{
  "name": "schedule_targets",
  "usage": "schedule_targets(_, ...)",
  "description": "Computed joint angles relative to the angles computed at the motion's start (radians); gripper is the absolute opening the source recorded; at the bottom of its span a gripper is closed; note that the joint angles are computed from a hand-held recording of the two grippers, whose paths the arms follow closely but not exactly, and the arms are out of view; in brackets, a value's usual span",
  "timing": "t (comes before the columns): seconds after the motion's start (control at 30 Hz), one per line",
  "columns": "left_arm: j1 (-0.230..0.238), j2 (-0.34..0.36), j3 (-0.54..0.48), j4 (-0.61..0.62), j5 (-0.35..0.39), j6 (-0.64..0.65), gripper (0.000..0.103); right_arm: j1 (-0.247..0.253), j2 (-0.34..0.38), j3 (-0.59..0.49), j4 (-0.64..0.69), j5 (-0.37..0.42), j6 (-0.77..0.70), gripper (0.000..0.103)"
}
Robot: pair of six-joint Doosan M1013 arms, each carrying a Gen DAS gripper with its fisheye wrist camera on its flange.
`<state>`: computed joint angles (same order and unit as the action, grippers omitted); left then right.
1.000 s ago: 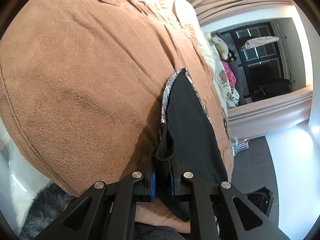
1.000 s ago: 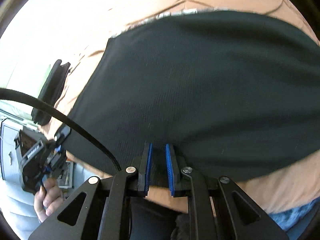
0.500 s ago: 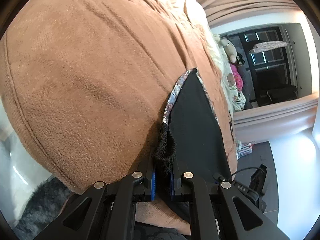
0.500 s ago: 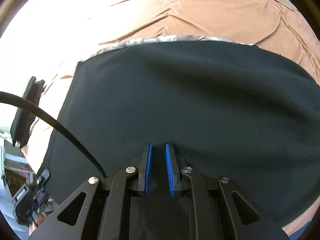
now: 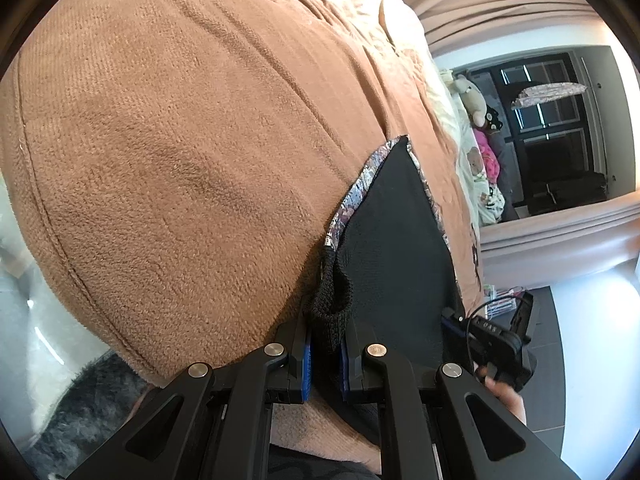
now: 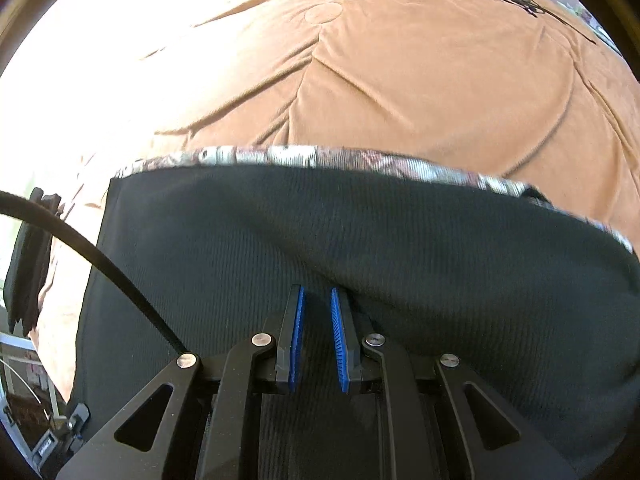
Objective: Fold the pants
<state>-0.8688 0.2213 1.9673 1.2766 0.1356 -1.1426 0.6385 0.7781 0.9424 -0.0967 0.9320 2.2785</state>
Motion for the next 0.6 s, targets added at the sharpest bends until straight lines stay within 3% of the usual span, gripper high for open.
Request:
schedule_targets(0.47,-0.002,0.006,-0.01,-0.073,0.01,0.07,0.011,-0.016,0.102,-0.149,0.015,0.053,-0.057,0.011)
schedule_targets(0.6,0.001,0.004,-0.008,-0.057,0.002,0.053,0.011,-0.018,0.081,-0.121,0.093,0.018,-0.081,0.011)
